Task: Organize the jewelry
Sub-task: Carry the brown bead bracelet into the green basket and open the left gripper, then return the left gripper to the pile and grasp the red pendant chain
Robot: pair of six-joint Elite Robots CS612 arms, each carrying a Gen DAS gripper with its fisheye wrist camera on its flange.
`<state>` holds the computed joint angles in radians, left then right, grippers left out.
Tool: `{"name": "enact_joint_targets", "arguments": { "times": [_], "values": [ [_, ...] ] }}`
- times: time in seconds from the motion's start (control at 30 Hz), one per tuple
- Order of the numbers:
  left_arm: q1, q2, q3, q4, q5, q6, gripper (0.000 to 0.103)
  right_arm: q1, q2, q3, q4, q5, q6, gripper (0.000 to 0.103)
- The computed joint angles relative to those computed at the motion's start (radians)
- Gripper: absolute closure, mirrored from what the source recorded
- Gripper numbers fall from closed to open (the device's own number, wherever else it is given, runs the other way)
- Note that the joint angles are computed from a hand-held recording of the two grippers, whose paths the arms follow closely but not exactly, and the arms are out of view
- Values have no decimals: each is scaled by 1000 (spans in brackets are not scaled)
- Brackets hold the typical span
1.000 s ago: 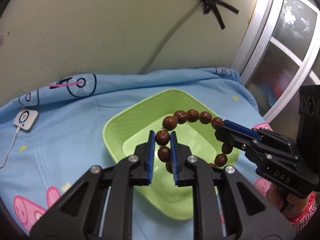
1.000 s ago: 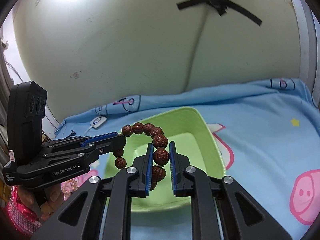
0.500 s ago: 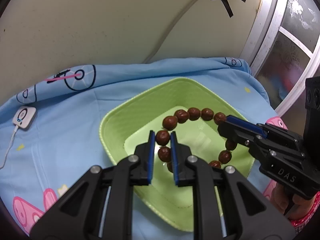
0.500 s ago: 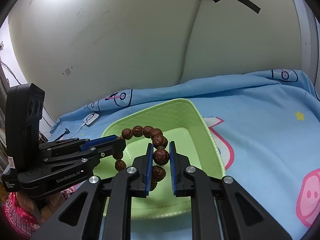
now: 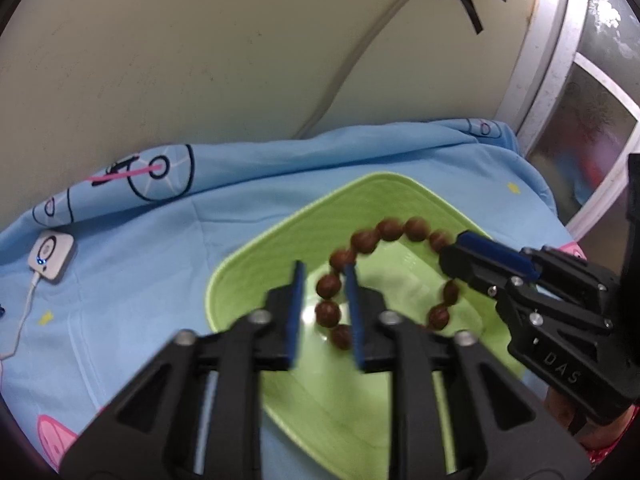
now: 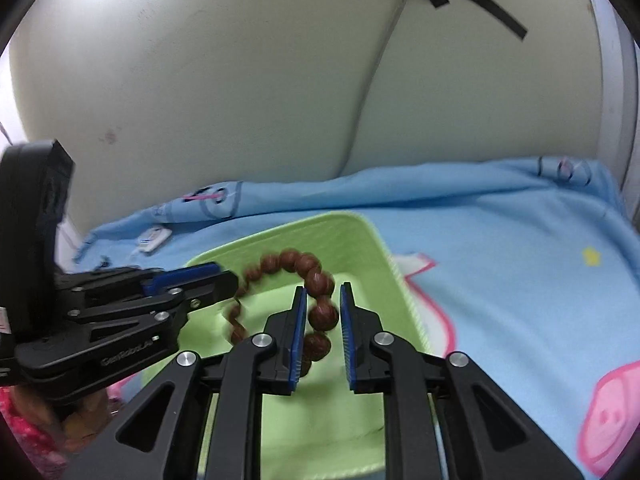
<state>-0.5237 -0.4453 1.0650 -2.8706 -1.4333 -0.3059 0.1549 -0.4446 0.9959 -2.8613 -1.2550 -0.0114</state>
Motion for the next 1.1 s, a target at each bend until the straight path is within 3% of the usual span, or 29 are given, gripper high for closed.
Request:
{"name": "enact_joint_targets", "arguments": {
  "times": [0.03, 0.1, 0.2, 0.3, 0.4, 0.47, 0.6, 0.67, 0.7, 0.77, 0.83, 0.93, 1.1],
  "values": [
    [1, -2, 0, -6, 12, -4, 67, 3, 2, -8, 0, -23, 2, 102],
    [4, -19, 27, -55, 22, -13, 67, -2, 0, 5, -54, -14, 33, 98],
    [19, -67, 111, -157, 4, -52, 67, -11, -2, 30, -166, -57, 107, 87],
    [34, -134, 227, -261, 15, -62, 67, -27, -14, 48, -154, -95, 180, 86],
    [47, -223, 400, -381, 110, -59, 57, -51, -21, 51, -57, -4, 232, 86],
    [54, -265, 485, -407, 149, -71, 57, -57, -22, 51, -9, 40, 239, 86],
    [71, -324, 634, -419, 142, -150, 57, -60, -33, 74, 53, 133, 225, 85],
    [71, -335, 693, -432, 131, -177, 57, -52, -52, 103, 60, 117, 201, 85],
    [71, -337, 715, -440, 118, -189, 57, -48, -62, 124, 34, 95, 207, 85],
    [74, -335, 752, -461, 67, -219, 57, -35, -106, 216, -123, -12, 246, 85],
    [76, -325, 770, -479, 18, -241, 48, -29, -140, 295, -246, -5, 267, 85],
    [71, -305, 779, -510, -33, -258, 45, -7, -186, 388, -275, 90, 176, 85],
    [60, -292, 799, -548, -47, -241, 45, 56, -224, 461, -135, 194, -50, 85]
  ]
}}
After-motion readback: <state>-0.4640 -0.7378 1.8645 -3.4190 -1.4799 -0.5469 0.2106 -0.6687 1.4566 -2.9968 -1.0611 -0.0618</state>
